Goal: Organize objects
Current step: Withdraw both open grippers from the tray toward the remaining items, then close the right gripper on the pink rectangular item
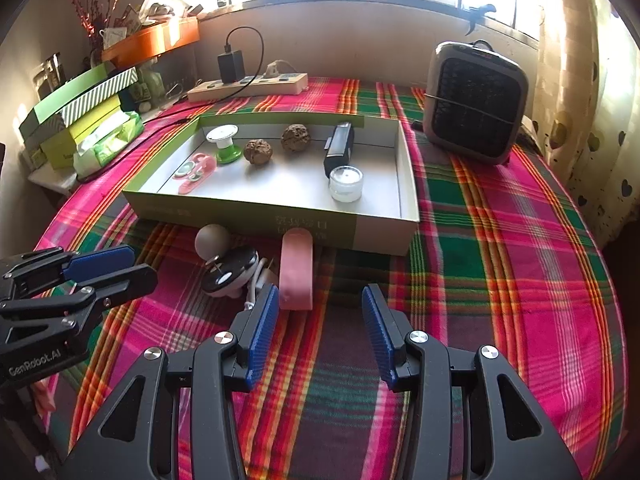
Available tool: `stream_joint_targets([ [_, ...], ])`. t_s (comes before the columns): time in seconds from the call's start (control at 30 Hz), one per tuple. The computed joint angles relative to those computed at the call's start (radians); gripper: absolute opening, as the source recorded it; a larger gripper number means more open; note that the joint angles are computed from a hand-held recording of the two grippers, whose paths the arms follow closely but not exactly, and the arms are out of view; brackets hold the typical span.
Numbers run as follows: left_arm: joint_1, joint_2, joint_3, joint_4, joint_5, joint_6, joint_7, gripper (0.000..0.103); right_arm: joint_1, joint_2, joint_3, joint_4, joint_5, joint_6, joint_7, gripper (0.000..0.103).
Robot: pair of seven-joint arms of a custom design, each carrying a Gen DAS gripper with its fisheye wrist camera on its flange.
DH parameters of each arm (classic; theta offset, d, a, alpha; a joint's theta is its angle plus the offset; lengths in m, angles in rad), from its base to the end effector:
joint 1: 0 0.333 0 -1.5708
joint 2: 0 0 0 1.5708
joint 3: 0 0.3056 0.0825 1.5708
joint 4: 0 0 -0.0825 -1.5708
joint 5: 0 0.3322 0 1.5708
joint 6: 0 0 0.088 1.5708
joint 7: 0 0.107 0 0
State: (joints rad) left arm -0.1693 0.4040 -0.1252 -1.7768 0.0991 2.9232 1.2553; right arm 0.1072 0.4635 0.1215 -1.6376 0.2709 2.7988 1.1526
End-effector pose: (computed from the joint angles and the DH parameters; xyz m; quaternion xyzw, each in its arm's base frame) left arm 0.6258 -0.1839 0.4413 -0.6458 0.6709 -0.3202 0.1743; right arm 0.6621 0.1261 0.4468 -0.7770 0.5198 -0.1908 0.2995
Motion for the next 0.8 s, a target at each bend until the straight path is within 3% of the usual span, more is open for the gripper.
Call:
stream_joint_targets([
  [0.67,0.019,0.058,-0.022,0.094,-0.046,-0.07,0.039,0.036,0.005,0.099,-0.008,0.154,-0.036,-0.099,0.024,0.045],
  [0.8,0.017,0.072,-0.021,0.122,-0.05,-0.087,0.041,0.036,0.009,0.095,-0.014,0.147,-0.042,-0.095,0.02,0.03],
])
